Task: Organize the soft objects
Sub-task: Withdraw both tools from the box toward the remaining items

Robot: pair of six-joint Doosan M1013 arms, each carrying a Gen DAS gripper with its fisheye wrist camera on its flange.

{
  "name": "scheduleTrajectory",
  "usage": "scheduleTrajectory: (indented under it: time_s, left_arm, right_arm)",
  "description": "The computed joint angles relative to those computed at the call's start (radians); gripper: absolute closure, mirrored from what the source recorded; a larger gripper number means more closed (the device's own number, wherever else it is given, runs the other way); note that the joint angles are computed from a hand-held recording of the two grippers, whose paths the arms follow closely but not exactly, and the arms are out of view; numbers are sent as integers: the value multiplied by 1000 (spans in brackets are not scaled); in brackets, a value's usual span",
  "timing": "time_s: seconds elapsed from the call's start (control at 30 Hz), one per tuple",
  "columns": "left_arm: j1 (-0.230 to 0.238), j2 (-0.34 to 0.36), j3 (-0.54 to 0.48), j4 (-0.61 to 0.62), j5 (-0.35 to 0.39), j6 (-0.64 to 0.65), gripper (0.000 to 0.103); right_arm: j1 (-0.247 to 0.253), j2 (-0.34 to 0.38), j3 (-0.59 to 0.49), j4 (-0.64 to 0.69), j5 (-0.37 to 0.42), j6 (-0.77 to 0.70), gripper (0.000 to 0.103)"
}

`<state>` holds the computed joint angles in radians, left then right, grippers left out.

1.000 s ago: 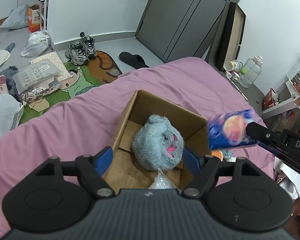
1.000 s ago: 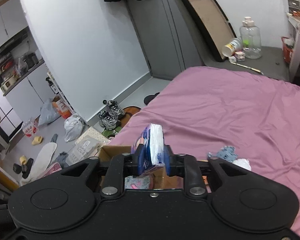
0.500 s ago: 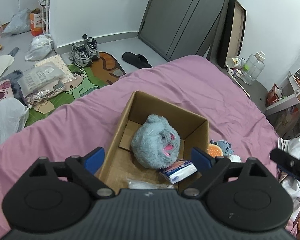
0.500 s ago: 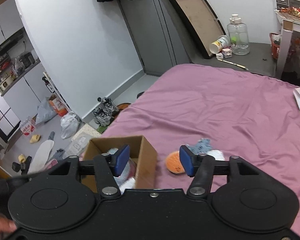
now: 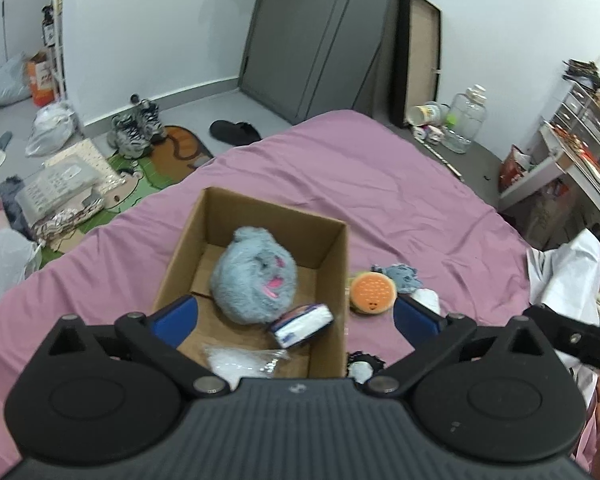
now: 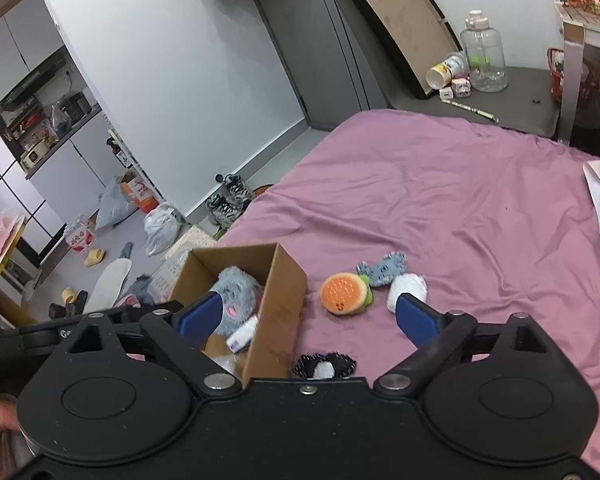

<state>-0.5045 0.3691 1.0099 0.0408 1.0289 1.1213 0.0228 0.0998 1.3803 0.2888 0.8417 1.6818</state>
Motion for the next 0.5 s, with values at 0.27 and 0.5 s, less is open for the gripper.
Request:
scheduleTrajectory:
  time_s: [0.27,0.5]
  left_arm:
    - [-26,0,1,-45,-4,48,0]
    - [-56,13,-8,-73,39,91,0]
  right_arm:
    - [-63,-23,82,134,-43,12,9]
    - [-103,-30,114,195,-48,13,9]
